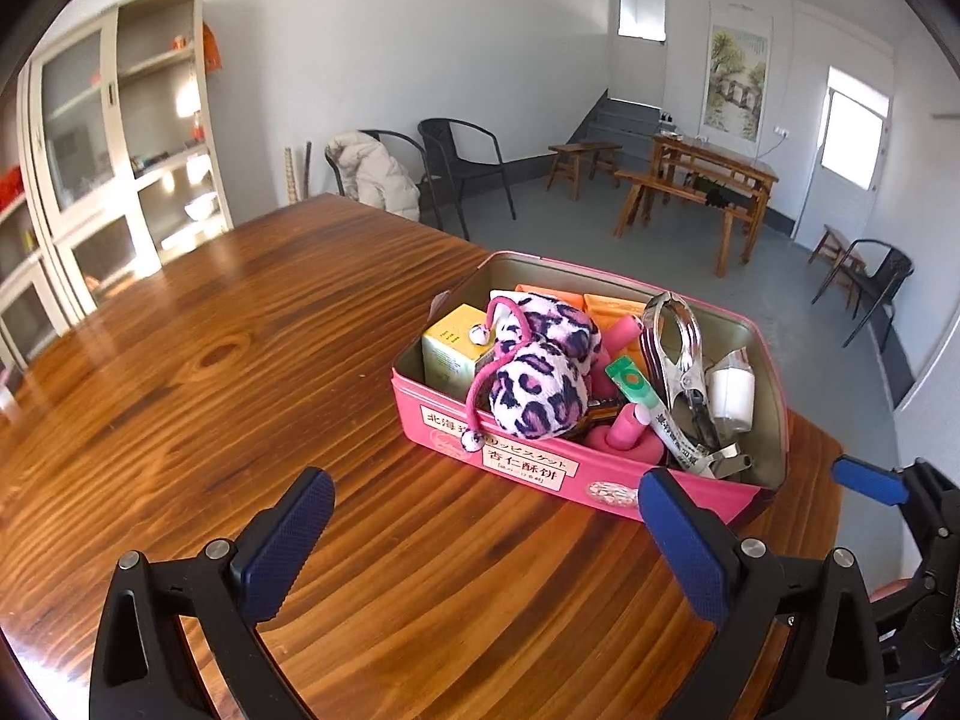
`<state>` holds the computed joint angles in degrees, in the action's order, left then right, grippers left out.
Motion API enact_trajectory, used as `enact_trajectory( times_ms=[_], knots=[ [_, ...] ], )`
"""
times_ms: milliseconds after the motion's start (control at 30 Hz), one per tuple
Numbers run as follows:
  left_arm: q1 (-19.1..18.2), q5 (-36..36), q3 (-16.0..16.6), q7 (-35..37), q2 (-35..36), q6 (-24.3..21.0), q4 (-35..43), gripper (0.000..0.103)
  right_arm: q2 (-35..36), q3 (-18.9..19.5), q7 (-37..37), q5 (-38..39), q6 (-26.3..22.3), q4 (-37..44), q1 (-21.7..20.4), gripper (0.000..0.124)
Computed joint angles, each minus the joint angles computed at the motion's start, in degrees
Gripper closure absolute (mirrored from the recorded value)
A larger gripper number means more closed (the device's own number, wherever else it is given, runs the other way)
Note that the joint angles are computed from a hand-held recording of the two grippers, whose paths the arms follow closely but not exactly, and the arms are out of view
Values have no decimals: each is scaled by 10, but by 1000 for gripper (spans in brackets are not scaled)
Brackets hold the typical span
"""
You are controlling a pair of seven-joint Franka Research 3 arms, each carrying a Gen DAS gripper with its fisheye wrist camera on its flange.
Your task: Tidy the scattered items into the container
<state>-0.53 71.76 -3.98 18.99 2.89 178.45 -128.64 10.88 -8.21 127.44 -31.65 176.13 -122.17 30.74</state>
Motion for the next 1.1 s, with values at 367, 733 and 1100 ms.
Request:
enact_trajectory(
  times_ms=[367,733,1100],
  knots=[
    [-20,-100,-28,73,-15,-64,7,0,-24,-40,145,-133,25,-1,4,21],
    [-26,-96,-25,62,-8,-69,39,0,-3,-21,141,-147,-1,46,-18,21],
    [-36,-162,-27,140,3,-79,75,0,9,-25,180,-192,4,74,-20,21]
  ],
)
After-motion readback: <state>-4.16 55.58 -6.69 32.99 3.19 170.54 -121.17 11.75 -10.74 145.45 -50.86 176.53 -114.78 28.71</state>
